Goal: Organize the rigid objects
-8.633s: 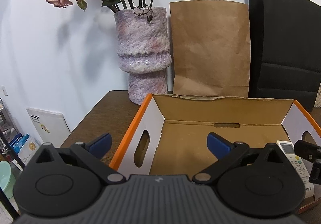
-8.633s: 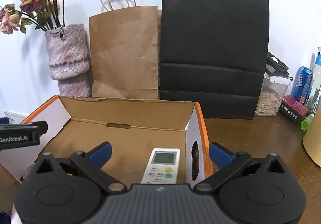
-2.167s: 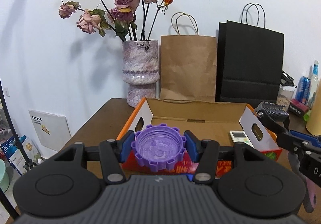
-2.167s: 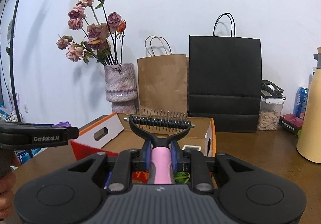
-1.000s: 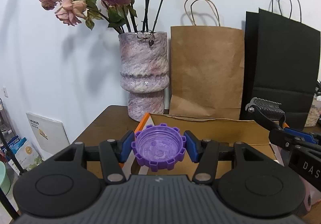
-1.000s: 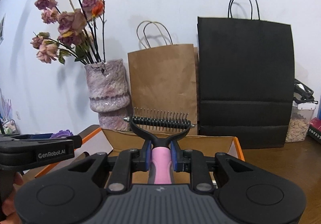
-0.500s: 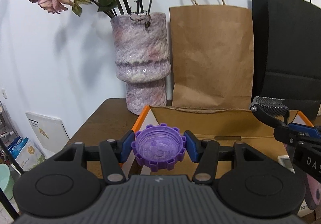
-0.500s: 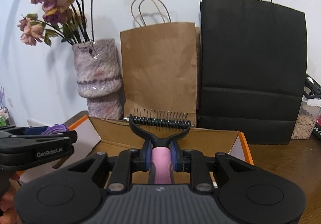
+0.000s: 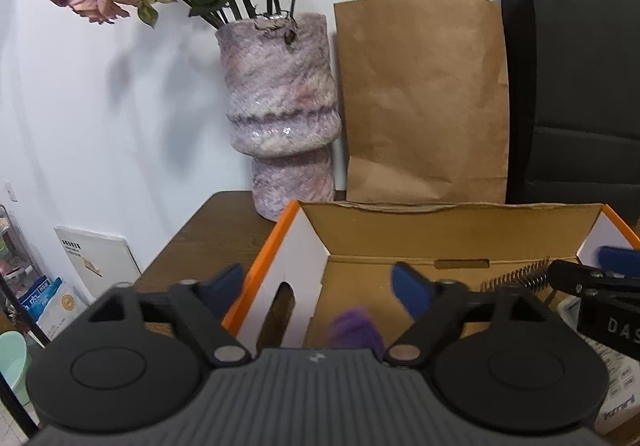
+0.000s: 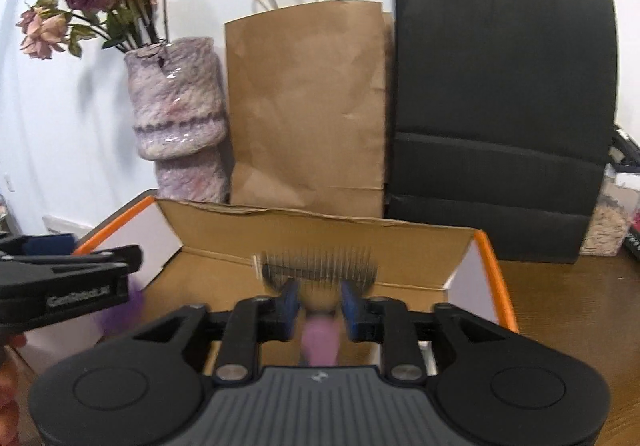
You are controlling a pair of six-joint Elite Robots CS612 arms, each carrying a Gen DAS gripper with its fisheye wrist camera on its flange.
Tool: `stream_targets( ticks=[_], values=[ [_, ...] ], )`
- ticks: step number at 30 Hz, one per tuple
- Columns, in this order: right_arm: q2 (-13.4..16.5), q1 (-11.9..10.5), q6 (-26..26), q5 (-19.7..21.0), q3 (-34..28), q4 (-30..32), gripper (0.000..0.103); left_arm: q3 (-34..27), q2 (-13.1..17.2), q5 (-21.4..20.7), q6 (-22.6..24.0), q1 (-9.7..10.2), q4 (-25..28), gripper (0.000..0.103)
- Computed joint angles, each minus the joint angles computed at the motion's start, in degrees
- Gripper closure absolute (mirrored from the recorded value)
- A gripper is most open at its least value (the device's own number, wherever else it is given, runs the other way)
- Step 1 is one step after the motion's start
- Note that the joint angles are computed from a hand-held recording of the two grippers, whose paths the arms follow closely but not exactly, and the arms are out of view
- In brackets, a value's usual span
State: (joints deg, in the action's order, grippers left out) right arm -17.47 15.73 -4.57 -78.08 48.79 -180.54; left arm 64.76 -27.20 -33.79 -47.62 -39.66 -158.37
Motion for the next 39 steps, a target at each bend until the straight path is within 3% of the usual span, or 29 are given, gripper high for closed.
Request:
stream_targets(
  ticks=[1,3,5,7,23,39],
  values=[
    [0.0,0.0,0.3,-0.7,0.1,-0.5,0.038,0.0,0.0,0.3,-0.2,-0.02,0.0,0.010],
    [-0.2,-0.1,1.0,-1.7,0.4,-0.9,0.030,0.1,0.0,0.9,-0.4,-0.10,-0.2,0.000],
    [-0.2,-0.1,2.0,-2.6,0.3,-0.8,0.011,0.1,0.1,1.2,0.1,-0.16,-0.8,0.000],
    [-0.1,-0.3,2.5,-2.6,0.3,-1.1,0.000,0.0,0.1,1.4,0.5,-0.23,-1.2,0.000],
    [-1.1,-0.5,2.2,-2.2,2.1,-2.9,0.000,1.1,-0.5,2.0,-0.2,-0.66,-2.2,0.000],
    [-4.8,-1.4,1.8,-0.9,10.4,-10.0,0.000,5.5,-2.8,3.0,-2.1,-2.32,-3.9,0.000]
  ],
)
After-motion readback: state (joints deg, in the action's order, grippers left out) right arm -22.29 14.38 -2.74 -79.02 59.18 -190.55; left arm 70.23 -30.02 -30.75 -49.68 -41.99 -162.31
